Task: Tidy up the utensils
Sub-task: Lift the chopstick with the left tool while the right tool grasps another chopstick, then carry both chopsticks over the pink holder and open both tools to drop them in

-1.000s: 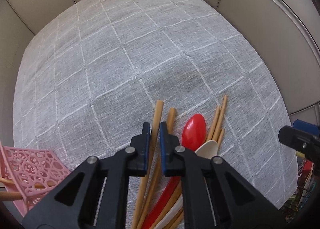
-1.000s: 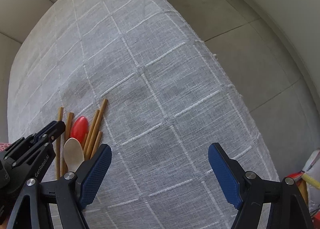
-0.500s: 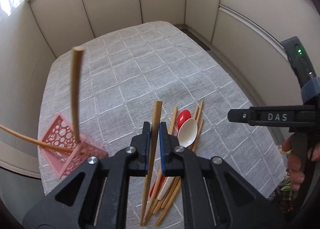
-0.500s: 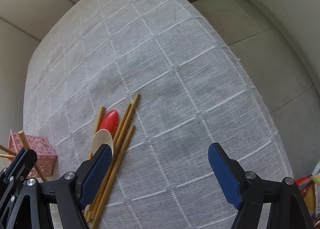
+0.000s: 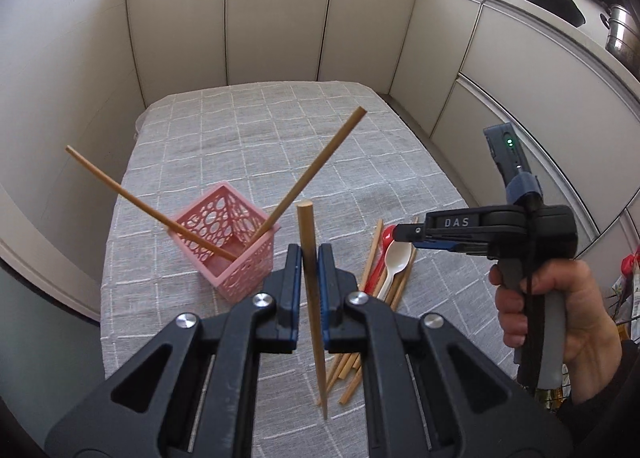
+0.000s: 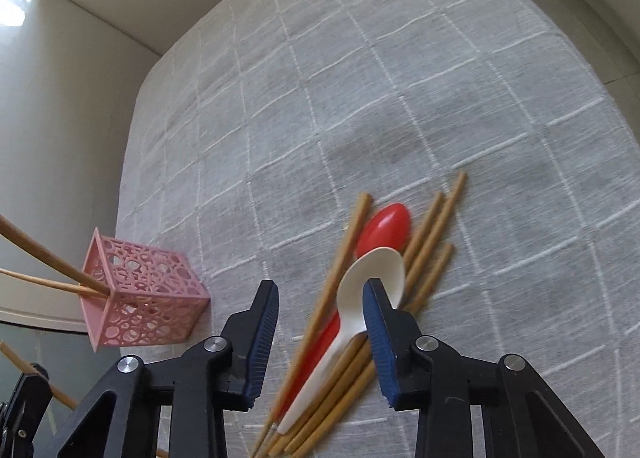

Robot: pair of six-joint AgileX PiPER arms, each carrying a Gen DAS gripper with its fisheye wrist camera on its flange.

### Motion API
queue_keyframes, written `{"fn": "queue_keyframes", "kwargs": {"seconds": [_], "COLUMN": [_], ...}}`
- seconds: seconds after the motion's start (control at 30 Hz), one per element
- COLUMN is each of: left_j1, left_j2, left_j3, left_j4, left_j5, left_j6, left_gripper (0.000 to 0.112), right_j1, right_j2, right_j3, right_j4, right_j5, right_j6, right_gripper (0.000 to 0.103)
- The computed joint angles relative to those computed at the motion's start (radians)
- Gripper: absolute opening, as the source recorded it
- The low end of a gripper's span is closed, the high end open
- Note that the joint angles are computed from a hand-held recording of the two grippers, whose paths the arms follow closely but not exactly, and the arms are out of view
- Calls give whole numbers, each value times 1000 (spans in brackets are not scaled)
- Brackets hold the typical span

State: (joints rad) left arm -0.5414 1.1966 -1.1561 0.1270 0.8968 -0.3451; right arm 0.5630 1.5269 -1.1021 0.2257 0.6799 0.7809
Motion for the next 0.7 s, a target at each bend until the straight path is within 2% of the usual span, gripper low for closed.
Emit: {"fn": "queue_keyframes", "kwargs": {"seconds": [0.1,0.17,0.27,0.4,0.63,0.67,0.7], "left_j1": [69,145,211,232,240,241,243], "left_j2": [-45,-70,-78,-89,-106,-108,-108], "left_j3": [37,51,55,55,71,71,71], "left_j4": [-47,-141,-208,-236,-230,-229,-229], "left_j5": [0,8,18,20,15,18,18], "left_j6": [77,165,225,240,244,242,240], "left_gripper": [10,10,10,9,9,9,9], "right_j1": [2,10,9,-11,-3,8,18], "right_j2": [72,110,174,225,327,345,360], "right_j3": [-17,-41,-93,-123,-227,-257,-282], "right_j4": [84,73,36,-2,-135,-178,-200], "right_j5": [-40,-38,-21,-14,54,77,95], "right_j6": [-52,-26,9,62,167,186,200], "right_gripper": [32,32,31,26,25,24,18]}}
